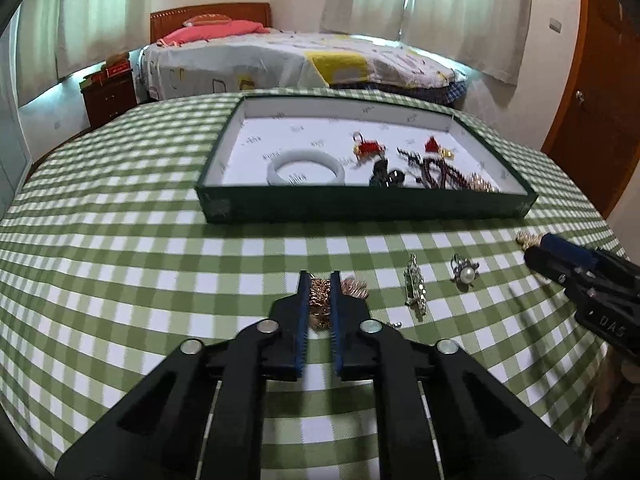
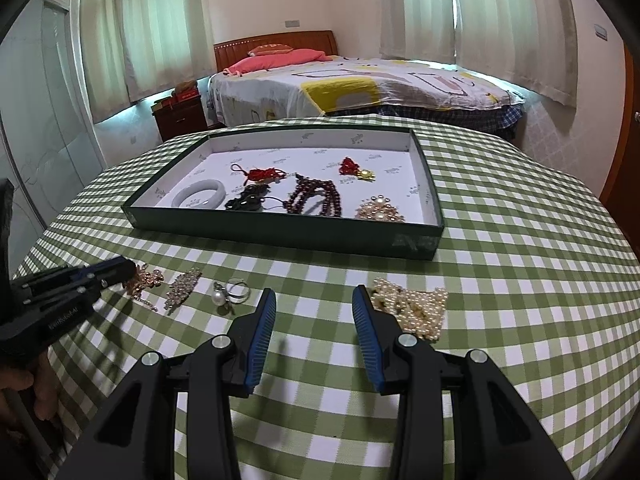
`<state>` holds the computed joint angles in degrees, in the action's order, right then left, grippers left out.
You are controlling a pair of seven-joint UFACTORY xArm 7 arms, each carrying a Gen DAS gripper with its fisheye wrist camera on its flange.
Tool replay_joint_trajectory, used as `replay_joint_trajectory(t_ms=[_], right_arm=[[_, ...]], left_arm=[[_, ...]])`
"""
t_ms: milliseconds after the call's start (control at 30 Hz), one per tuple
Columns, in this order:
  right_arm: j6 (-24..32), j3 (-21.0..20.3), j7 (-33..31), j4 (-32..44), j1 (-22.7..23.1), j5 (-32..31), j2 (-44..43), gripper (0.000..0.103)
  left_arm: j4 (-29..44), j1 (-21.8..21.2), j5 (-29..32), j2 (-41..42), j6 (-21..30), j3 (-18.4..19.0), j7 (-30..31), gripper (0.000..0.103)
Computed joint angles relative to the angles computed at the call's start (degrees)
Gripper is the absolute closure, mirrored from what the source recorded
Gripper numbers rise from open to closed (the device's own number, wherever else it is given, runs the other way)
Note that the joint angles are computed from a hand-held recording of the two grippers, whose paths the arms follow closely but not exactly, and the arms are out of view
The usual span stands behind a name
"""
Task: Organize jewelry
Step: 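Grasp the gold chain with the left tool while the right tool grasps the pearl ring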
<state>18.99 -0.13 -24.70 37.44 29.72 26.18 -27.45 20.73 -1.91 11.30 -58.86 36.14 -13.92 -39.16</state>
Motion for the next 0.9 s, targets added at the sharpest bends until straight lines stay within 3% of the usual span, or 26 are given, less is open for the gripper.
replay_joint_trajectory(t_ms=[367,633,800,900], right_arm=[[2.05,0.94,-1.7,2.47,3.26,2.69,2.16,0.063],[4.36,5.52,4.27,5.63,0.24,0.02,6.74,0.063],[4.91,6.17,5.43,6.26,-0.44,-1.21,7.58,0.063],[4.82,5.97,4.86,5.98,-0.4,-1.38,7.39,0.07]], left_arm=[[-0.36,2.67,1.36,-6.25,3.85,1.01,0.6,0.095],[-0.61,4.04,1.45,-7.21,4.05,1.33,0.91,0.095],[-0.81,3.99,1.15,-7.46,4.16,1.53,1.17,0.095],[-0.92,3.89,0.9,-7.53,4.3,1.84,1.49,0.095]])
